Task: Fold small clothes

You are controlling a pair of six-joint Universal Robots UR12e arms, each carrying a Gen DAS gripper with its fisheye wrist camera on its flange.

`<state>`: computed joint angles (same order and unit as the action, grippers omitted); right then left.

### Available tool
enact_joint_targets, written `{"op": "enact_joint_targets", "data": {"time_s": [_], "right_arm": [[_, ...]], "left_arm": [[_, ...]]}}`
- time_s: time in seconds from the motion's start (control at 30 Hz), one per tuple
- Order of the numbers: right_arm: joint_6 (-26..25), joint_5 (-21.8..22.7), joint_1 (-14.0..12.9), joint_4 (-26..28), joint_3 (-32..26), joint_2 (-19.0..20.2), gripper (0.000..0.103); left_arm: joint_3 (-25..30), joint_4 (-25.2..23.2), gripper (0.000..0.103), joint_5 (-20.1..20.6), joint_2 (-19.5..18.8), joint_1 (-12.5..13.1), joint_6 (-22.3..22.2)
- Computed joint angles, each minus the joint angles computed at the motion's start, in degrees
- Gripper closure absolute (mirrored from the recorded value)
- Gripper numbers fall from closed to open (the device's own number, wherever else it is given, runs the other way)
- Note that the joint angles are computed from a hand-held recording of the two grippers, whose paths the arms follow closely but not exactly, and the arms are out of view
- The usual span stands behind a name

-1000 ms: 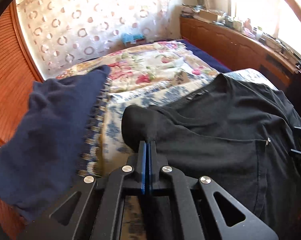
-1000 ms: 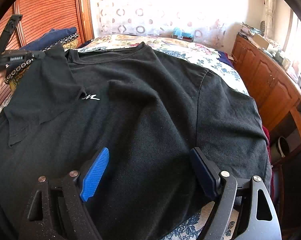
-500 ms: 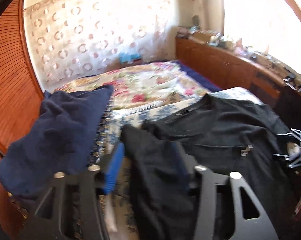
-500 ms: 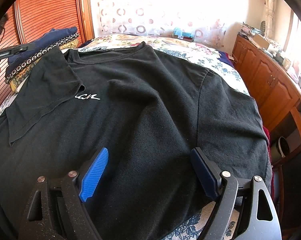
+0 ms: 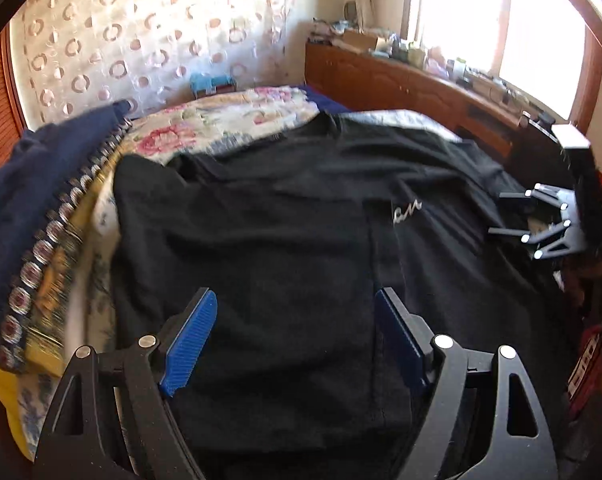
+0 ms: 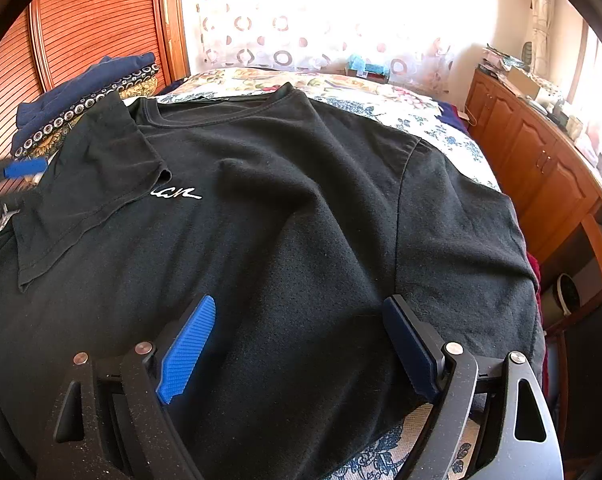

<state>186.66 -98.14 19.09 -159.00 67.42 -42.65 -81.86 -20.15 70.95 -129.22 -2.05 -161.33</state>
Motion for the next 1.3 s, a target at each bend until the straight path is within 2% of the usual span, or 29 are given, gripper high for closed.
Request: {"op": "enact_joint_targets", "data": {"time_s": [0.3,0.4,0.6,0.67,0.8,0.93,1.03,1.2,1.27,1.3], "right_arm": [[0.1,0.3,-0.1,-0.3,0.2,0.0,0.016],[-0.3,0.0,-0.1,-2.2,1.2,-0.5,0.018],[2.3,-2.1,-1.2,-10.0,7.9,-4.5,0.019],[3.3,-3.7,-2.0,-10.6,9.8,-5.6,0.021],[7.1,-5.0,-4.0,-10.1,13.5,-7.3,0.030],[11.1,-2.2,-5.9,-9.1,15.7,-8.0,0.041],[12.4,0.7,-6.8,-8.6,16.4,-7.9,0.043],[12.3,2.4,-7.5,-8.1,16.3,-7.5,0.043],[12.8,3.8,-8.0,-8.3,16.3,-7.6,0.048],[12.7,4.9,-8.3,-8.8,16.4,-7.6,0.055]], "left_arm": [[0.6,-2.3,0.021,2.4,-1.1,-0.6,-1.5],[0.6,-1.9,0.021,3.6,-1.2,-0.9,-1.1],[0.5,-1.8,0.020,4.0,-1.2,-0.9,-0.8],[0.5,-1.8,0.020,4.0,-1.2,-0.9,-0.8],[0.5,-1.9,0.020,4.0,-1.3,-0.9,-0.8],[0.5,-1.9,0.019,4.0,-1.3,-0.9,-0.8],[0.5,-1.8,0.019,4.0,-1.3,-0.9,-0.8],[0.5,-1.8,0.019,4.0,-1.3,-0.9,-0.8],[0.5,-1.8,0.019,4.0,-1.3,-0.9,-0.8],[0.5,-1.8,0.019,4.0,-1.3,-0.9,-0.8]]}}
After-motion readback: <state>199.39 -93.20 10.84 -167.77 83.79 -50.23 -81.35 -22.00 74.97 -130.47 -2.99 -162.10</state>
